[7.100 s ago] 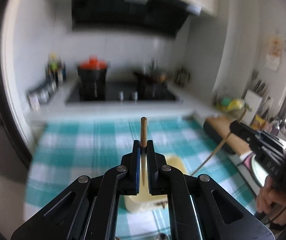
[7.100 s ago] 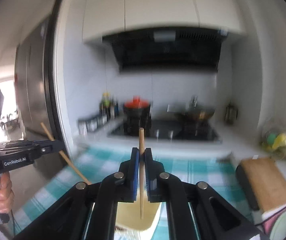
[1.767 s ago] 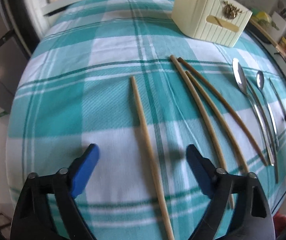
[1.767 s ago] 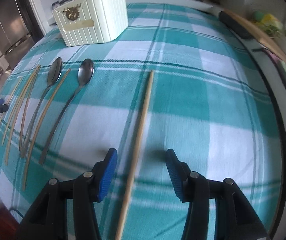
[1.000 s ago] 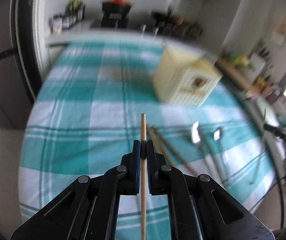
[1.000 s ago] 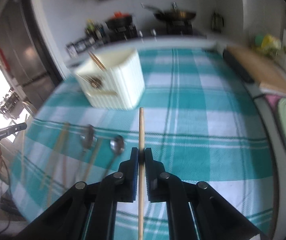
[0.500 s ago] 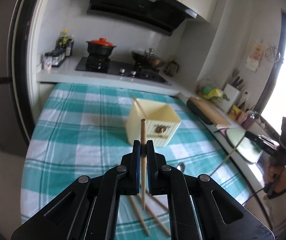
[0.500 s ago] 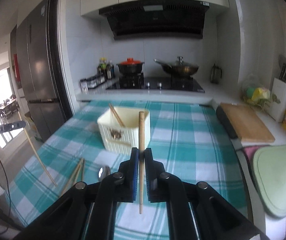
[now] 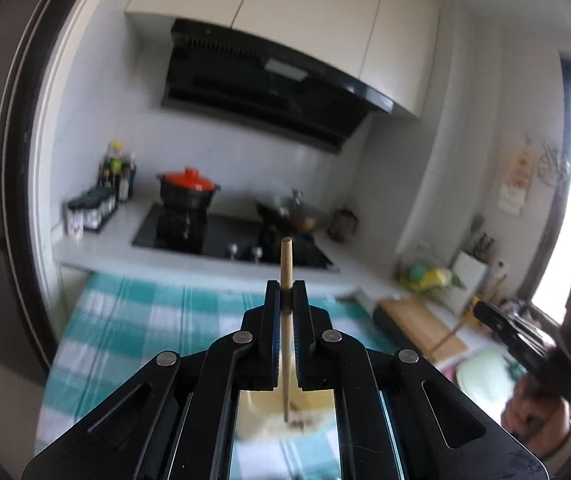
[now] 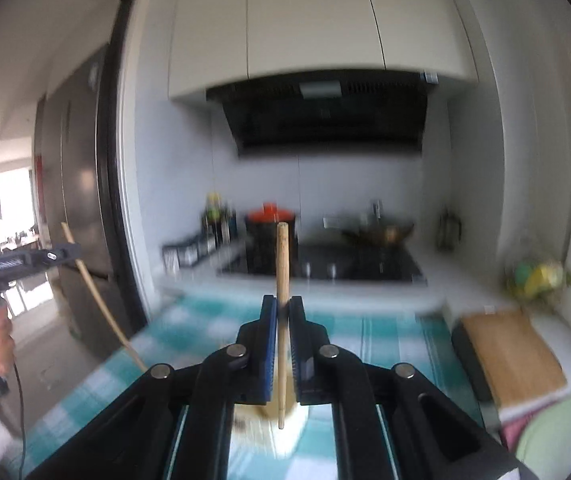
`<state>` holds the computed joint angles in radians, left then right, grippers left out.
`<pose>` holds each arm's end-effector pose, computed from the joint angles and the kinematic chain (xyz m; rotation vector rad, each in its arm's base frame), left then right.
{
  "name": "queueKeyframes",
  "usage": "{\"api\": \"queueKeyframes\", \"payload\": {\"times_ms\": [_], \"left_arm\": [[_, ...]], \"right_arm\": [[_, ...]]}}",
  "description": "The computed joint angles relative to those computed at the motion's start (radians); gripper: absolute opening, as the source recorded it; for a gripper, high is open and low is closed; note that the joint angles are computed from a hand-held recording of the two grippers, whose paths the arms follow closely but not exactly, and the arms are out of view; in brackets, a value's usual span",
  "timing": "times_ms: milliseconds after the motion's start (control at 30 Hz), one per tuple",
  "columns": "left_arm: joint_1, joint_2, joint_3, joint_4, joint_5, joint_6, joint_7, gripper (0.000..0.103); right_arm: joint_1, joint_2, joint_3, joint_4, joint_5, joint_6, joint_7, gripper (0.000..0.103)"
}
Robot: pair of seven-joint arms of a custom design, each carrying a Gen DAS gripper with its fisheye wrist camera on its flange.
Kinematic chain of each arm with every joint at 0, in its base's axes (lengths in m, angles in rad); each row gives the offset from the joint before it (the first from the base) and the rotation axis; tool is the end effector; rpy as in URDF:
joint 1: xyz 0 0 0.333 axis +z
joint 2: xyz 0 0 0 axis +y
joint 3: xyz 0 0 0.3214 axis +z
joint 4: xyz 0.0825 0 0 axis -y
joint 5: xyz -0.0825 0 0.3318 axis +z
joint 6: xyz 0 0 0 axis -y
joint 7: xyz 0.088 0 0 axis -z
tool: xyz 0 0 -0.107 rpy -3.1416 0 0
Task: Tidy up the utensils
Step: 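Carry both chopsticks over the cream box and open both tools inside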
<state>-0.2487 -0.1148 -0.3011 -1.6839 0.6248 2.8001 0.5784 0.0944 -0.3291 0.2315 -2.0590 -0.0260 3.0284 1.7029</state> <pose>0.4125 -0.3018 0.7794 -1.4931 1.5378 -1.4543 0.4132 0.1683 0.7438 -1.5405 1.1827 -0.8580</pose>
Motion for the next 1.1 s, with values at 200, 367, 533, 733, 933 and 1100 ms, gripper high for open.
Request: {"api": "queueKeyframes", "payload": {"times_ms": [200,367,533,733,933,1100], "left_arm": [[-0.057,0.199,0.01,0.167,0.009,-0.1,0.027,0.004],[-0.1,0.315,0.033,0.238,-0.142,-0.188,0.162,0.004],[-0.111,0.381,0.038,0.275,-0.285,-0.248,0.256,0.004],[-0.089,0.362,0.021,0.242,-0.443,-0.268,0.313,0.038],[-0.052,0.114,0.009,-0.027,-0.651,-0.32,0.482,0.067],[-0.09,-0.139,0.035,-0.329,-0.729,-0.395,0.567,0.068]], "right_arm": [[-0.041,0.152,0.054,0.067,-0.112,0.019,0.059,0.006],[0.065,0.285,-0.019,0.155,-0.047,-0.147,-0.058,0.006],[0.13,0.355,-0.082,0.21,0.071,-0.259,-0.136,0.007],[0.185,0.352,-0.14,0.216,0.151,-0.304,-0.12,0.035],[0.186,0.171,-0.16,0.104,0.233,-0.367,-0.238,0.037],[0.123,-0.072,-0.144,-0.085,0.224,-0.532,-0.288,0.043]]}}
